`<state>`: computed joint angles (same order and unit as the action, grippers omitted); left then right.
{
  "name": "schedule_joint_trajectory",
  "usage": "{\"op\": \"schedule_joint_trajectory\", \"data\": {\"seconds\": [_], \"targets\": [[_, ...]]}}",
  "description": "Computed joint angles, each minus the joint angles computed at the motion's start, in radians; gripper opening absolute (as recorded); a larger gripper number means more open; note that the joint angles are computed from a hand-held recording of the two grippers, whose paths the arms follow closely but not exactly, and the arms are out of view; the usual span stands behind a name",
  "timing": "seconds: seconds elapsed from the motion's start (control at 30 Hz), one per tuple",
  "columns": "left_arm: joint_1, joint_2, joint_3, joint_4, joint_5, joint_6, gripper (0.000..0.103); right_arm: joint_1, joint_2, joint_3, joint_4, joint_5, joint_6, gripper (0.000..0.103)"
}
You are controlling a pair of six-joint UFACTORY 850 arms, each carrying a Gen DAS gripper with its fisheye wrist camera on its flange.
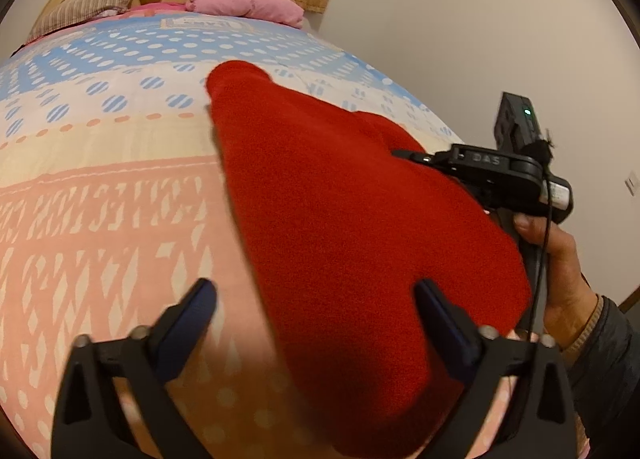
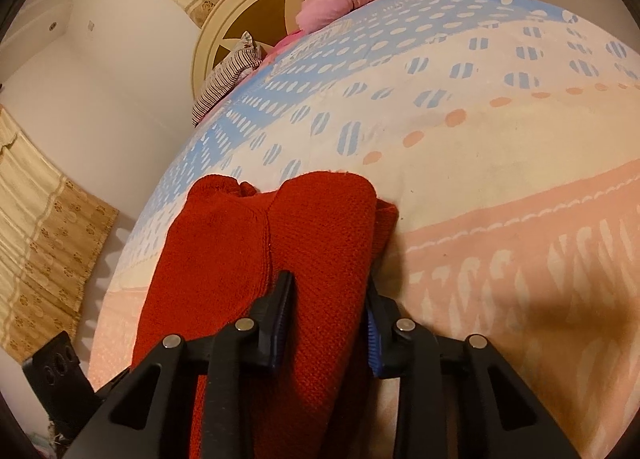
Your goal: Fold small clothes
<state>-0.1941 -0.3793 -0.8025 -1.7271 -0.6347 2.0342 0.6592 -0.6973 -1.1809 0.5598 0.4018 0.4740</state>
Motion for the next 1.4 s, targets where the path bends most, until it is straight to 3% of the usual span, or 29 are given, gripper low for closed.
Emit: {"op": "schedule_joint_trajectory", "data": {"seconds": [0.1, 0.2, 0.3, 0.7, 1.0, 1.4], "targets": [[0.016, -0.011, -0.019, 0.115, -0.066, -0.122, 0.064, 0.015, 0.001, -0.013, 0.118, -0.009, -0.116, 0.025], [0.014, 0.014, 0.0, 0.105, -0.052, -0.105, 0.051, 0.04, 0.009, -0.024, 0.253, 0.003, -0.261, 0.024], [0.015, 0.054, 0.026, 0.092, -0.026, -0.083, 0.045, 0.062, 0.026, -0.018, 0.296, 0.032, -0.296, 0.023], [0.1, 0.215, 0.143, 0.081, -0.01, -0.012, 0.041, 0.153, 0.033, -0.085, 0.419, 0.051, -0.459, 0.022], [0.214, 0.311, 0.213, 0.085, -0.006, 0.064, 0.041, 0.204, -0.04, -0.22, 0.378, 0.021, -0.456, 0.021], [0.36, 0.336, 0.242, 0.09, -0.017, 0.11, 0.041, 0.243, -0.189, -0.47, 0.385, -0.071, -0.526, 0.02]]}}
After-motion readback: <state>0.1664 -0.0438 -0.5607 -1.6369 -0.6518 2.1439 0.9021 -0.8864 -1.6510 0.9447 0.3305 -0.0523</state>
